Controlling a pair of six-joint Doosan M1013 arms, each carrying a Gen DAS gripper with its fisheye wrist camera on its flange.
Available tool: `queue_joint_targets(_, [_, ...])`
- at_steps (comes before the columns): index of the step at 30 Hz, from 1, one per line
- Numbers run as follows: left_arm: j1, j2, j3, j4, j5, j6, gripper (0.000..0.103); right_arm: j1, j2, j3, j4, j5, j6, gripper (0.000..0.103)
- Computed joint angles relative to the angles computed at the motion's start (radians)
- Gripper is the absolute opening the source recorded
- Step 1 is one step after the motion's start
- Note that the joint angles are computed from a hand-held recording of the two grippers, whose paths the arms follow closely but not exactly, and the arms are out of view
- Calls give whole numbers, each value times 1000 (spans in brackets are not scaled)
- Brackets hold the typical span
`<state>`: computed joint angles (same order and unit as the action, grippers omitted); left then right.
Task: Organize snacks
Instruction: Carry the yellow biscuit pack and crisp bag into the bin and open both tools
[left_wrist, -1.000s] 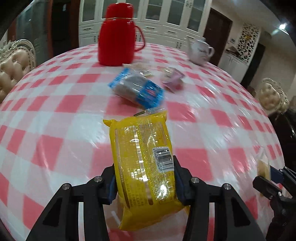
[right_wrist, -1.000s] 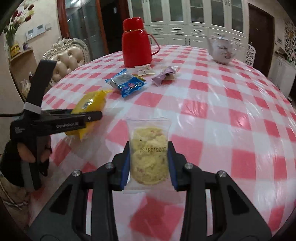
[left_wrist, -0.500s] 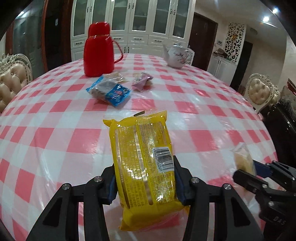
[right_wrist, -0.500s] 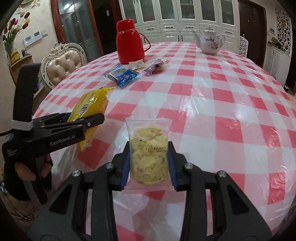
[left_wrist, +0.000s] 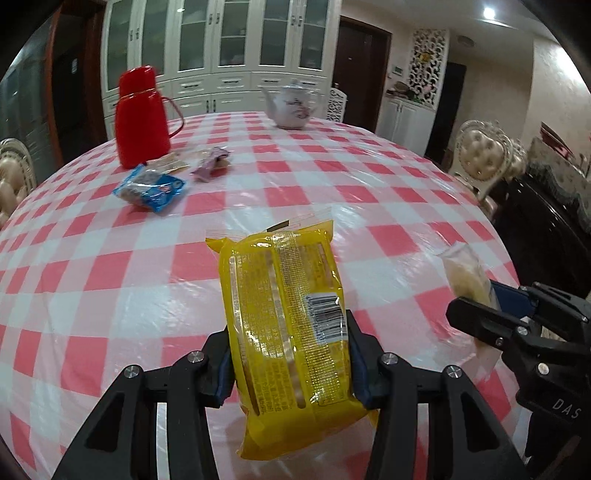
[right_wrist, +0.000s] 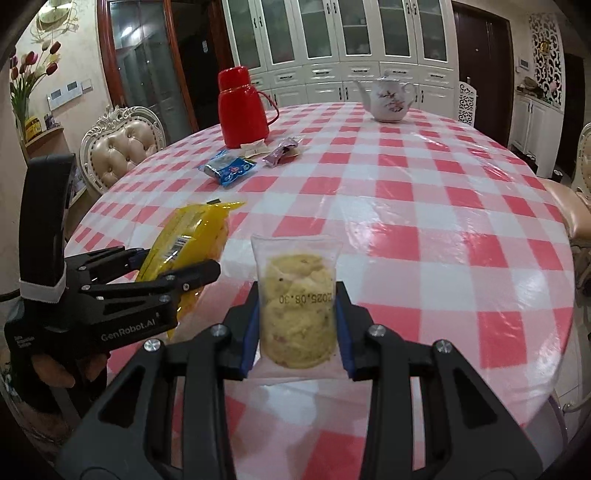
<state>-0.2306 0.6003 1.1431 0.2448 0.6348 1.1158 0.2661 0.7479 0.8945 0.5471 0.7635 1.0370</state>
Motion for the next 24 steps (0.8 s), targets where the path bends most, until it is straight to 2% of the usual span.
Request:
queue_joint_targets(10, [-57,6,-15,-36,4,106,50,-44,-72,130,20,-82,-51,40])
queue_joint_targets(24, [-121,34,-65,-129,37,293,50,-113,-147,263,-24,-148,-34,40])
